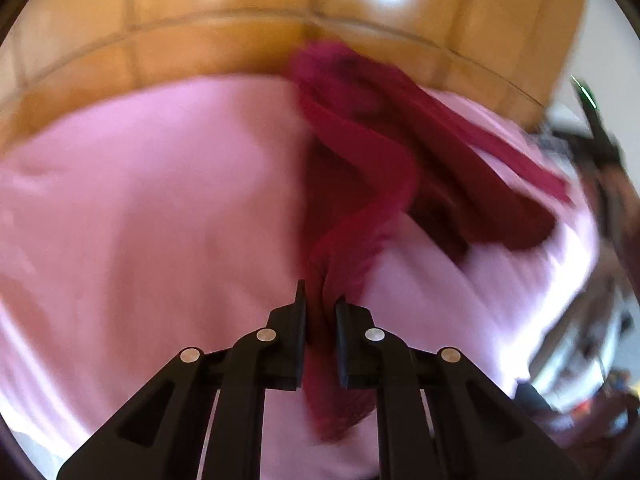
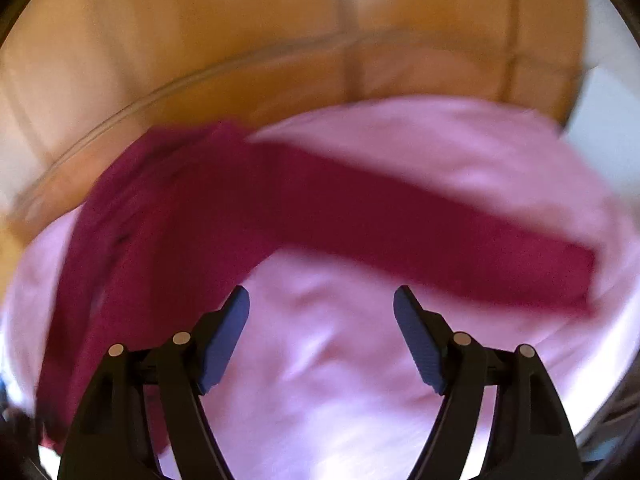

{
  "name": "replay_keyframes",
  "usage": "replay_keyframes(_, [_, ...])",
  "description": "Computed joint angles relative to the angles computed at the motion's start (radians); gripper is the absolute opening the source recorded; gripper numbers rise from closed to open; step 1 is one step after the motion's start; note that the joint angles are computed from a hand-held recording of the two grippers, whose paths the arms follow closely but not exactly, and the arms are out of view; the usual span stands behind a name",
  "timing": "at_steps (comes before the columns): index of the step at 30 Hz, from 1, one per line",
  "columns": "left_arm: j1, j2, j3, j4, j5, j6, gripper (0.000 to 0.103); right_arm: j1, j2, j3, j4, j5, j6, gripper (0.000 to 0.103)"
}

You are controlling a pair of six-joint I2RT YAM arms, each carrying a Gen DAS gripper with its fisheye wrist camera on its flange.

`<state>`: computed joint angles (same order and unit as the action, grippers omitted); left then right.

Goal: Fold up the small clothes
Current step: 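Lift the sweatshirt with both tools and shake it open above the bed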

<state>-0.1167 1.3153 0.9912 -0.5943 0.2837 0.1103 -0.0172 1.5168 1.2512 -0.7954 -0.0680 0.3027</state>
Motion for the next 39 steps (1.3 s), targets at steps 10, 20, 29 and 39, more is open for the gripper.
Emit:
replay_keyframes(10, [0.405, 0.466, 0.695, -0.02, -0.098, -0.183, 0.034, 0.217, -0.126, -0.197, 0.102, -0.219, 0.213, 0.074])
replay_keyframes(20, [0.286, 0.348, 0.428, 0.085, 0.113, -0.257, 0.064, 0.254, -0.129, -0.252, 0.25, -0.548, 0.414, 0.073])
replay_keyframes(29, [-0.065, 0.499, 0.338, 0.074, 0.312, -0.34, 0.045, 0.32, -0.126, -0.157, 0.179, -0.394, 0.337, 0.008])
replay_keyframes(39, [-0.183, 0.521, 0.279, 0.201, 0.404, -0.525, 0.045, 0.127, -0.183, -0.12, -0.032, -0.03, 0.158, 0.008])
